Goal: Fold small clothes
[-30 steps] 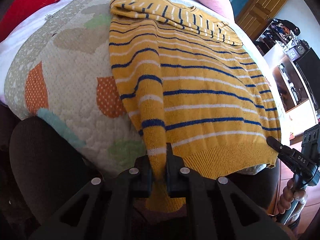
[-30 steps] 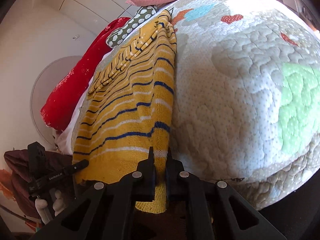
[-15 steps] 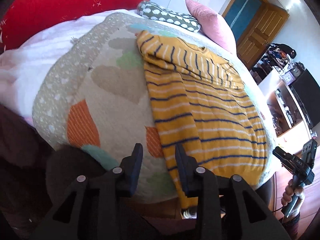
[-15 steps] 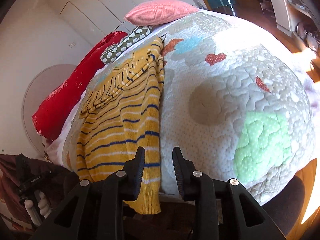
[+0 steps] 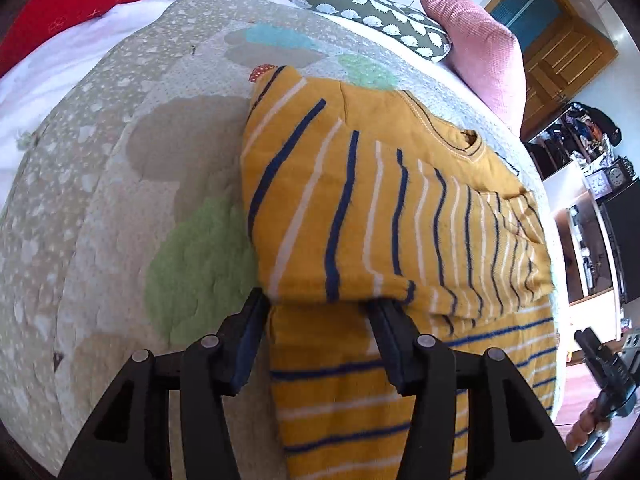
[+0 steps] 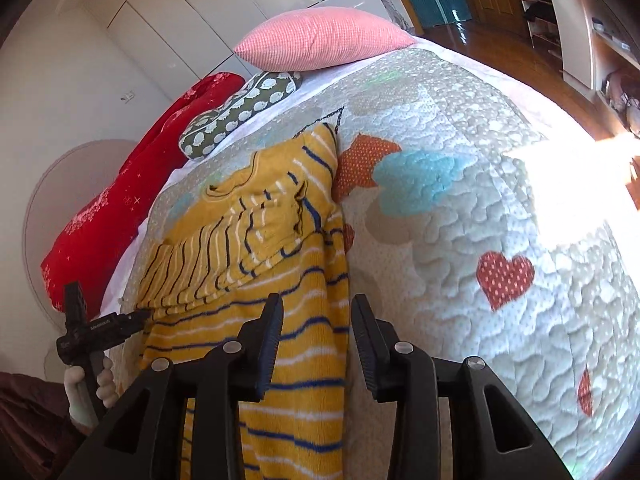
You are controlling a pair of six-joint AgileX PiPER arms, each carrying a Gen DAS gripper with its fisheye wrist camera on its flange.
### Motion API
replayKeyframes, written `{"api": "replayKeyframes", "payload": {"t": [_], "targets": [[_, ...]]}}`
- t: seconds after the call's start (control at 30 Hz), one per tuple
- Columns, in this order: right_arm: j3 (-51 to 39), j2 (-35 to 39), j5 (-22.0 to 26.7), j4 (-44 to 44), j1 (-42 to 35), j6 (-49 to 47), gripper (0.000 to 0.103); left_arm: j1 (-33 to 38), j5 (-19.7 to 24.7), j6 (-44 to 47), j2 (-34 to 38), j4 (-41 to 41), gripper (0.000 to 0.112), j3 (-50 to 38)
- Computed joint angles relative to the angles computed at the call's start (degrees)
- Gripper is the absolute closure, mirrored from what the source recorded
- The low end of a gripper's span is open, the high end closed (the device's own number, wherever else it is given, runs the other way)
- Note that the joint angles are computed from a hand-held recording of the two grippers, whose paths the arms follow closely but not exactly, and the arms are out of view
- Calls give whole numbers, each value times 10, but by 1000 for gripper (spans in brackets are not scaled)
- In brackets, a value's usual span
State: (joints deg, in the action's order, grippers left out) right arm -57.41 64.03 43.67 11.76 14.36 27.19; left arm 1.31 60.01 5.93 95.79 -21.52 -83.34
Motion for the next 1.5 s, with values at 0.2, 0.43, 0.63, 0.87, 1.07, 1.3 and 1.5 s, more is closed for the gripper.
{"api": "replayKeyframes", "payload": {"t": [0.2, 0.43, 0.63, 0.87, 1.07, 1.3, 1.5], "targets": [[-185, 204, 16, 8, -44, -53, 51, -45, 18, -59, 42, 110, 95, -75], [-374, 412, 97, 4, -48, -65, 91, -25, 2, -29, 27, 76, 90, -41], [-353, 367, 85, -146, -7, 42, 82, 28, 21, 34, -35, 4, 88, 12], [-329, 334, 82, -43, 18, -67, 51, 74, 15, 48, -94, -26, 83, 61], [-369, 371, 126, -108, 65, -54, 99, 72, 6, 37, -122, -18, 76, 56], [-477, 388, 145, -213, 52, -4, 99, 29, -6, -15, -79, -7, 70, -8], [-464, 433, 142, -162, 9, -9, 98, -66, 2, -86, 31, 56, 70, -114]]}}
